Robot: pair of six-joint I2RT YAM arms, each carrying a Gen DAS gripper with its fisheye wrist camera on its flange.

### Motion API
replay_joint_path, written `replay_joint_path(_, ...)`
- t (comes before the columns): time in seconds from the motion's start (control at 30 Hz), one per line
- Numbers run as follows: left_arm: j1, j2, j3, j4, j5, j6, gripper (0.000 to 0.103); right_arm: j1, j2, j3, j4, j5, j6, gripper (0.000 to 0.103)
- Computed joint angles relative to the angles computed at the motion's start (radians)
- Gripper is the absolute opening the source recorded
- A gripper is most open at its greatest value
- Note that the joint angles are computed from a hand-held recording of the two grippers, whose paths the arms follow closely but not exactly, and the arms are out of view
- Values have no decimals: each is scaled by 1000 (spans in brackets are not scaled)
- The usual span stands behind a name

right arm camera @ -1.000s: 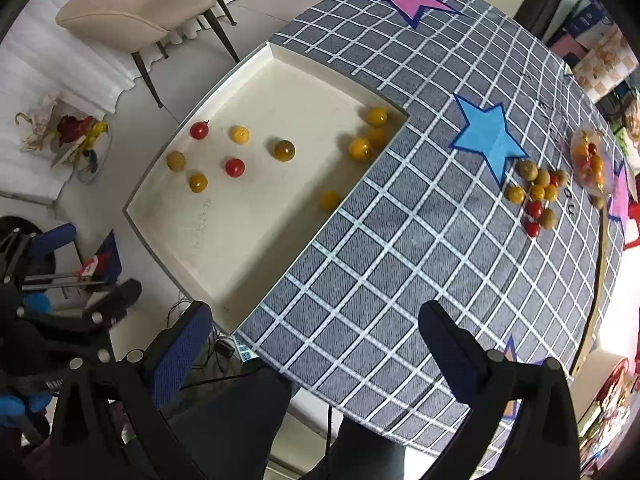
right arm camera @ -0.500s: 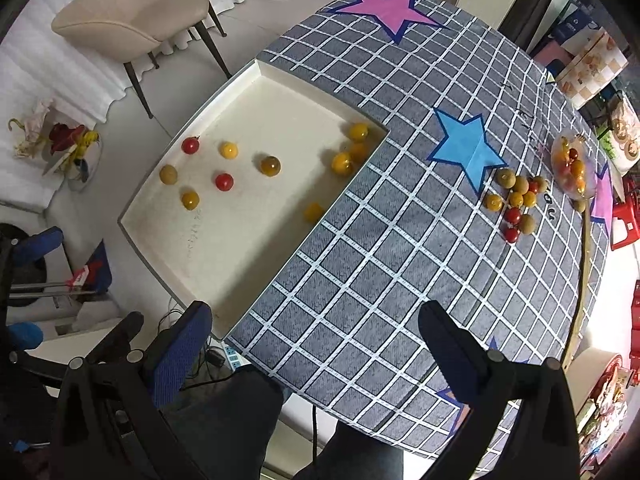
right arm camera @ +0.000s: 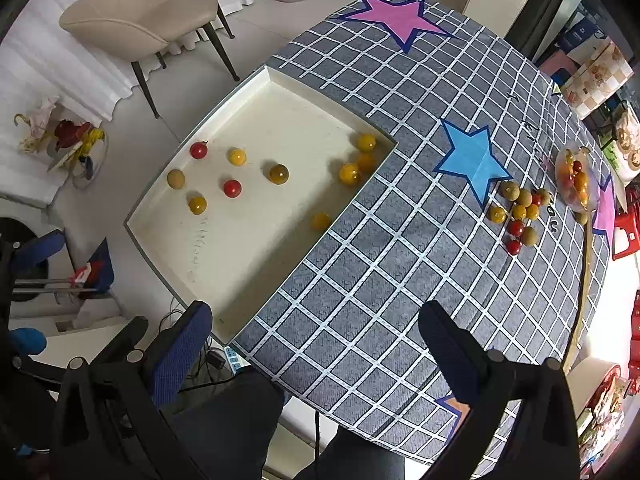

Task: Organize fruits

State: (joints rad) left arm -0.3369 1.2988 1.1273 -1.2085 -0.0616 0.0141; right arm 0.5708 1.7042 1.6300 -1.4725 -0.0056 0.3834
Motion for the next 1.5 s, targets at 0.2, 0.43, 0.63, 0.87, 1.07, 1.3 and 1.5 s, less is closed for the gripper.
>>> replay_joint_path(0.2, -1, 2, -1, 0, 4, -7, 103, 3, 3, 3, 0, 0, -5, 103)
replay_joint_path(0.43, -13, 6, -1, 2, -1, -10, 103, 6, 9, 10, -3, -3, 0, 103)
replay_joint_path(0.63, -9, 8, -1, 1, -1, -8, 103, 10, 14, 15, -1, -2, 7, 103)
replay_joint_path(0.87, -6, 11, -4, 8, 3, 1, 103, 15, 21, 19, -1, -3, 12, 103)
replay_joint_path(1.07, -8, 15, -3, 9, 4, -1, 103, 10, 19, 17, -1, -5, 4, 103)
replay_joint_path(1.3, -10, 20, -5, 14, 5, 2, 103, 16, 31, 19, 7, -9, 14, 103)
replay_joint_path(1.5, -11, 25, -6, 17, 7, -1, 103, 13, 30, 16, 8, -10, 12, 103)
